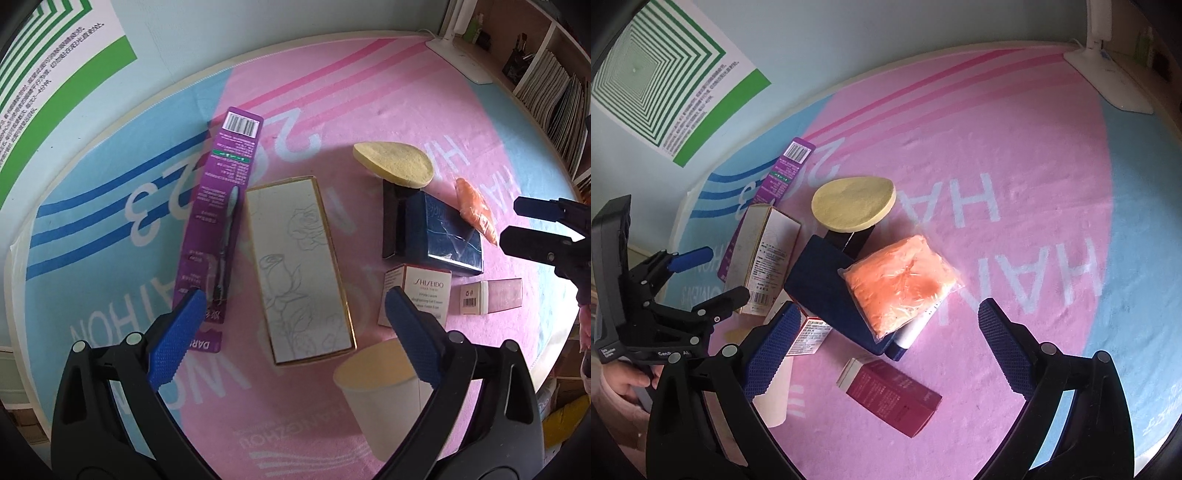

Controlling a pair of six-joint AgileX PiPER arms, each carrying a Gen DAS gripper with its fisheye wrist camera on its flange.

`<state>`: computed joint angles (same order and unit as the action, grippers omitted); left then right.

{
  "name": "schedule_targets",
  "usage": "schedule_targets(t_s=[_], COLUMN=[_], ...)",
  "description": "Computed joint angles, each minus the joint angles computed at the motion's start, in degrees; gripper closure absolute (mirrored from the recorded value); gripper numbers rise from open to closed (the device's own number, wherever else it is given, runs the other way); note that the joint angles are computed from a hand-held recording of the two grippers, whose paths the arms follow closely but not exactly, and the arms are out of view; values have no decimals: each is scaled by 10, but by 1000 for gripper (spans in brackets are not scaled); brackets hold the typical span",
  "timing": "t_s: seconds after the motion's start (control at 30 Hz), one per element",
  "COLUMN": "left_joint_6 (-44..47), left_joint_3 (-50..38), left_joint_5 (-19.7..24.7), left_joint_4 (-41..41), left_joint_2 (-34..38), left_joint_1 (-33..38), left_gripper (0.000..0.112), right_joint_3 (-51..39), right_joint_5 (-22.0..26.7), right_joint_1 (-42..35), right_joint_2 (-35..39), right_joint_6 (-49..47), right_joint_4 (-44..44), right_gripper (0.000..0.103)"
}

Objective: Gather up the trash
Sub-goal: 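Grasp the white rose-printed box with the left gripper while the right gripper approaches the orange bag, then close the right gripper on the orange plastic bag while the left gripper lifts the box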

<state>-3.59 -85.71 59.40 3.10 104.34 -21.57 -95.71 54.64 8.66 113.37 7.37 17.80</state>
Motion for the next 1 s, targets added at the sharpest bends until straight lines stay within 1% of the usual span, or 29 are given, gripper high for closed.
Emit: schedule_targets(t_s=[0.03,0.07,0.1,0.13,0.23,0.3,0.33,0.37,0.43,0.47,0.5,0.53,0.6,0.63,0.67,0.7,0.73,0.77,0.8,0.87,0.9,0.93,1.0], left_joint_6=[-1,0,5,10,15,19,23,24,29,32,33,38,45,49,52,53,55,59,61,64,65,65,68], left_joint_3=[-4,-6,-11,-17,-27,-34,-37,-40,-45,-45,-45,-47,-45,-42,-39,-38,-36,-33,-29,-24,-22,-18,-13], left_joint_5=[1,2,5,9,12,15,17,19,18,15,13,13,7,2,0,-2,-4,-5,-6,-8,-9,-7,-10], left_joint_4=[3,2,-5,-11,-18,-26,-31,-33,-41,-46,-49,-55,-62,-64,-67,-69,-72,-79,-82,-84,-86,-87,-90], left_joint_2=[6,11,18,26,43,52,56,60,69,72,74,77,79,79,78,78,77,76,73,70,68,63,59], left_joint_1=[-3,-3,-3,-1,1,5,7,7,11,13,15,17,21,23,24,26,27,30,32,32,31,30,31], left_gripper=[19,24,27,30,34,41,47,51,52,54,58,61,62,62,62,62,62,62,62,62,62,62,63], right_joint_3=[-5,-8,-13,-19,-21,-22,-23,-23,-24,-25,-20,-16,-15,-13,-14,-14,-17,-22,-23,-22,-20,-15,-7], right_joint_5=[1,2,5,10,10,9,9,7,8,7,4,-2,-6,-11,-14,-14,-12,-10,-8,-9,-11,-17,-26], right_joint_1=[-1,-3,-5,-7,-15,-16,-16,-17,-20,-21,-24,-27,-29,-30,-32,-37,-38,-37,-37,-40,-40,-39,-38], right_joint_2=[7,12,19,27,40,44,46,48,54,55,55,54,52,50,50,50,50,51,51,51,49,46,39], right_joint_6=[-2,-5,-7,-6,-10,-16,-16,-21,-28,-29,-37,-46,-48,-51,-58,-64,-63,-56,-54,-59,-59,-58,-59], right_joint_4=[3,5,8,11,24,27,24,26,35,38,51,66,72,75,85,97,99,89,84,94,93,90,93], right_gripper=[9,11,19,22,22,23,24,26,29,30,33,38,43,52,59,70,76,77,81,91,99,102,102])
